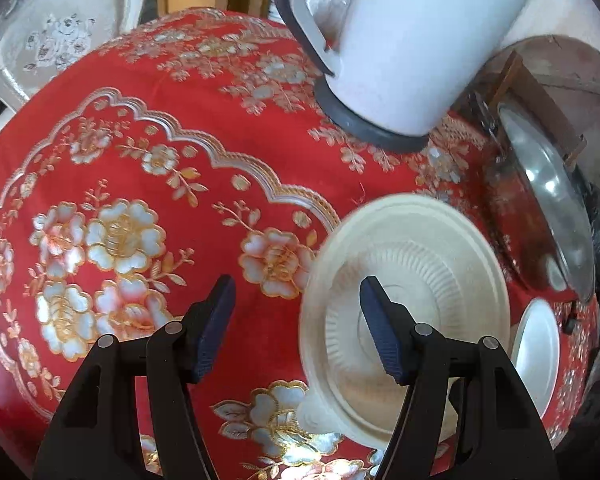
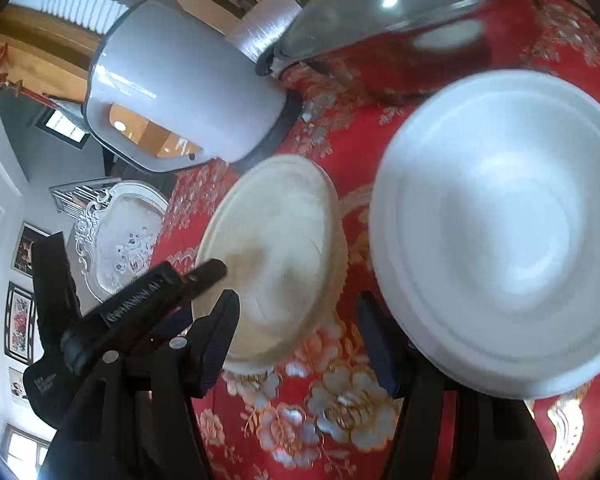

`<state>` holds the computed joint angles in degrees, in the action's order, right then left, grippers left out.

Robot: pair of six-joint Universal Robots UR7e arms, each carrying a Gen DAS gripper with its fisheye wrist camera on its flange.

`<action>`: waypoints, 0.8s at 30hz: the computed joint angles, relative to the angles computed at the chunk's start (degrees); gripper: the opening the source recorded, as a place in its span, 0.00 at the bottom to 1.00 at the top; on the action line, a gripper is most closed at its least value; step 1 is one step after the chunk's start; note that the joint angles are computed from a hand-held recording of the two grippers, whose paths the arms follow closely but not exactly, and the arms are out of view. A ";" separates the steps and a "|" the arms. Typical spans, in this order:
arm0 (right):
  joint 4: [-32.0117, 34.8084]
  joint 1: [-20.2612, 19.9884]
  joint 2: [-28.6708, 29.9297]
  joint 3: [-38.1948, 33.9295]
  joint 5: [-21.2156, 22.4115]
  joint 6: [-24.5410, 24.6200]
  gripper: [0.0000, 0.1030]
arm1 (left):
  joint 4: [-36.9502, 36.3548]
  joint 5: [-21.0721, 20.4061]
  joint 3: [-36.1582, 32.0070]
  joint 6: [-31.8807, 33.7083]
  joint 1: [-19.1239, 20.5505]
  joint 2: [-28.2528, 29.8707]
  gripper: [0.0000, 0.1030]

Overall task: Organize plates and bowls
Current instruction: 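Close both tools on the rim of the cream bowl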

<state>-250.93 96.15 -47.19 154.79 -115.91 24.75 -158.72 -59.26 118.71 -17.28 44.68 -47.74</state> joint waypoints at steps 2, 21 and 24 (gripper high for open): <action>1.38 0.95 -0.03 -1.02 -1.73 -1.59 0.53 | -0.05 -0.60 0.14 0.49 0.15 0.34 0.40; 4.27 12.79 1.22 1.63 -14.94 2.36 0.22 | -0.13 -5.91 12.51 2.70 -5.07 -11.38 0.23; 5.01 17.98 1.98 2.45 -19.13 6.27 0.22 | -0.41 -6.28 16.49 3.48 -6.90 -14.82 0.23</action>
